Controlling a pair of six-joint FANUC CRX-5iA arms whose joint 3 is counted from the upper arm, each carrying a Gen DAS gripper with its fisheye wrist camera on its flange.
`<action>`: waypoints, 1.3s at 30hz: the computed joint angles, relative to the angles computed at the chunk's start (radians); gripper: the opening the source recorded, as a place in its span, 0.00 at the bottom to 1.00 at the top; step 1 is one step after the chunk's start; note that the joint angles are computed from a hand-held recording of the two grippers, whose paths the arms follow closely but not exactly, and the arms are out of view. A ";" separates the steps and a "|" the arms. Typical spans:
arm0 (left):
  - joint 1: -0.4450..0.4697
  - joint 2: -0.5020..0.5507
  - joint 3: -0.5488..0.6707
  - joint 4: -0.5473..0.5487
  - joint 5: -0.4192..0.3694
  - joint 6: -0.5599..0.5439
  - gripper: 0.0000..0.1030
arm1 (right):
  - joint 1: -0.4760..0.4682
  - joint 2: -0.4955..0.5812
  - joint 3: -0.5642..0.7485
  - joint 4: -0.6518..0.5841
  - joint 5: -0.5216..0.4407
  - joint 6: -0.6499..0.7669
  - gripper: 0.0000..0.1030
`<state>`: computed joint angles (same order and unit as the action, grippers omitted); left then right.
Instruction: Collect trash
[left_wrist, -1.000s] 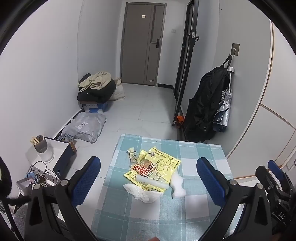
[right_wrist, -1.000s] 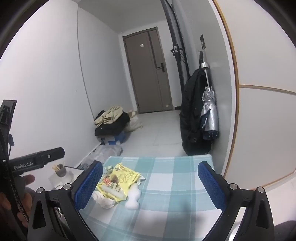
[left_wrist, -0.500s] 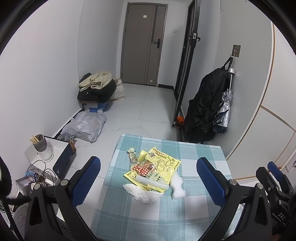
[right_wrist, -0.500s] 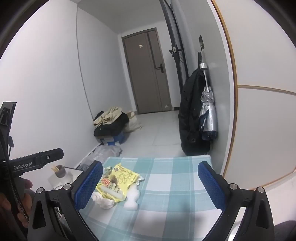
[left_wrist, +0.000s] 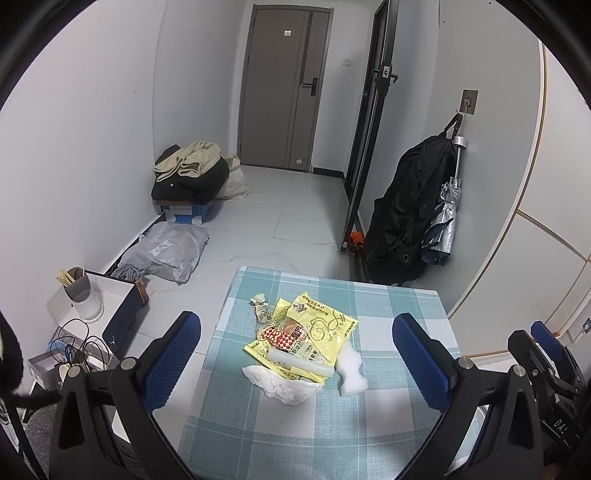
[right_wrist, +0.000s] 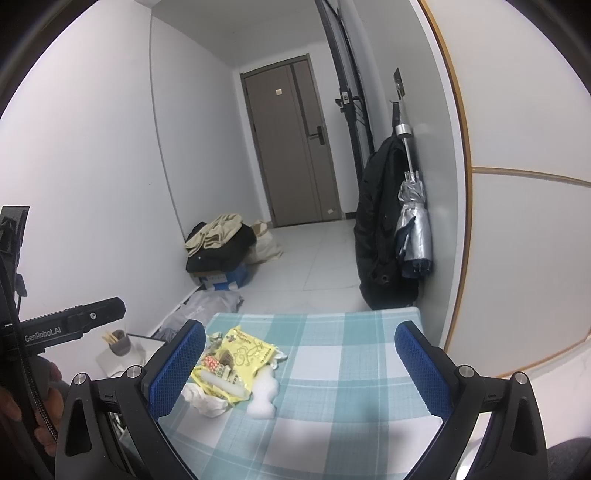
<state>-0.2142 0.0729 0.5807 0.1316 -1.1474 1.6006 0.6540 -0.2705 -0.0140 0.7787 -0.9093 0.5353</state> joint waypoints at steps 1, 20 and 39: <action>0.000 0.000 0.000 0.000 -0.001 0.001 0.99 | 0.000 0.000 0.000 0.000 0.000 0.000 1.00; 0.007 0.002 -0.002 0.018 -0.005 -0.010 0.99 | 0.002 0.000 -0.002 0.004 -0.005 -0.009 1.00; 0.003 0.016 0.009 0.031 -0.020 -0.013 0.99 | -0.002 0.012 0.015 -0.013 -0.017 0.001 1.00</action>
<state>-0.2109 0.0889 0.5897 0.1630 -1.1678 1.5873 0.6525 -0.2580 0.0011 0.7658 -0.9265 0.5367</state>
